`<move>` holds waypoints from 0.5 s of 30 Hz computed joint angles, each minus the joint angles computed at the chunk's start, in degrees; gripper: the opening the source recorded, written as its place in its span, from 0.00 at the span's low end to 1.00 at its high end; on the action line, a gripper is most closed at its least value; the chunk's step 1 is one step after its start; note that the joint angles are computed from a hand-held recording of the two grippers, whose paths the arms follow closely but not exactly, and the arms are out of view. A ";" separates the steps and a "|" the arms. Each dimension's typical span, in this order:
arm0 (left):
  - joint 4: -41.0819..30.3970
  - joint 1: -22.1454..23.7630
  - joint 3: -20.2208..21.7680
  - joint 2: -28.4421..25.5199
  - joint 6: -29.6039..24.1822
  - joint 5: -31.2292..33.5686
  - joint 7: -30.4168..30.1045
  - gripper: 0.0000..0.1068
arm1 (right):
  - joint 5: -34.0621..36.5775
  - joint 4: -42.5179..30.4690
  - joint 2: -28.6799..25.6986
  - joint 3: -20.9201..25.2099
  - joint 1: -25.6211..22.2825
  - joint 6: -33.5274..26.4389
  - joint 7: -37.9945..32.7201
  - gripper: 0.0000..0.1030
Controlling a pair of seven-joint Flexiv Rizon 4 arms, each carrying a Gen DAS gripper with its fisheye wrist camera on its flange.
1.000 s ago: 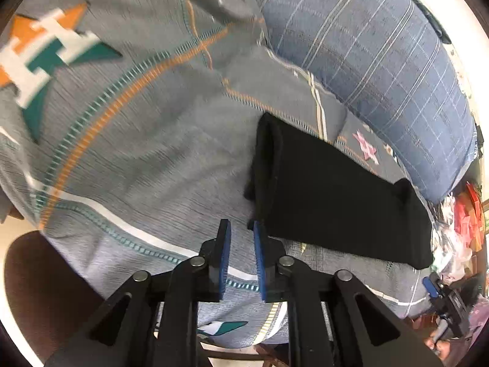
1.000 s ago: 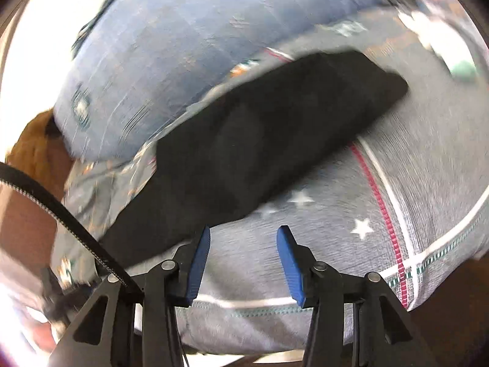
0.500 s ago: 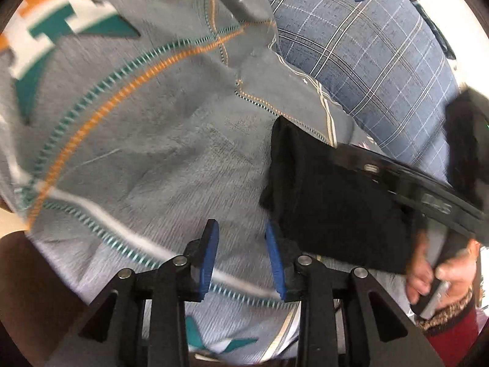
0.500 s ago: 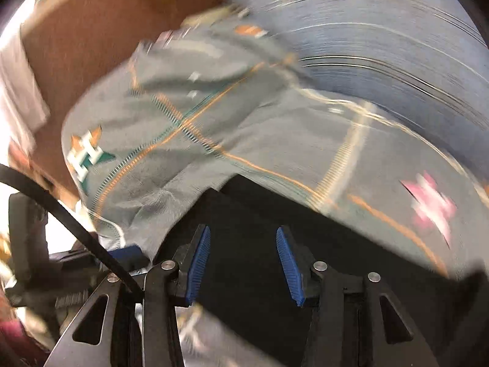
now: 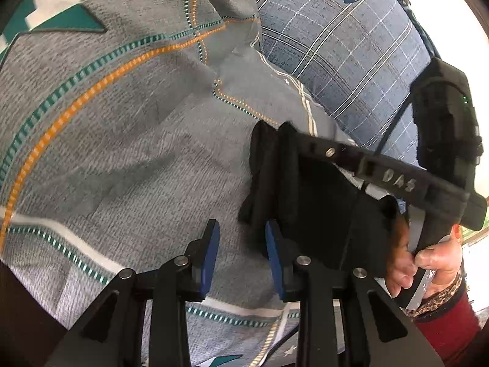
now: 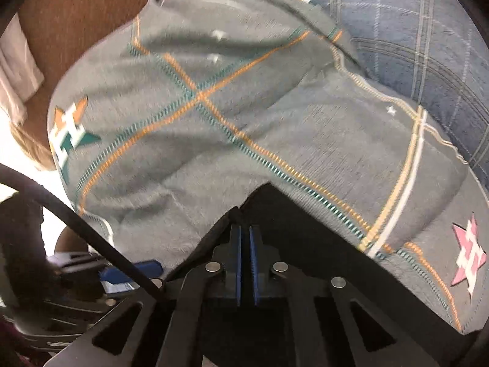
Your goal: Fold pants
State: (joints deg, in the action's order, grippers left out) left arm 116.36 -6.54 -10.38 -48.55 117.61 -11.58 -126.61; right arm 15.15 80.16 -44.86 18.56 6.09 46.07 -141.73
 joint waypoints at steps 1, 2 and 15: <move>-0.23 -0.19 0.43 0.15 -0.26 -0.33 0.15 0.27 | 0.85 -0.99 -0.04 0.37 -0.31 0.05 0.59 0.05; -0.63 -1.01 1.48 0.36 -0.70 -1.21 0.52 0.27 | 1.11 -2.14 -0.33 0.38 -0.08 0.13 1.23 0.05; 6.62 -15.35 14.45 7.50 -5.22 -15.31 3.00 0.32 | 1.37 -2.03 -1.68 1.45 -0.46 9.06 7.30 0.37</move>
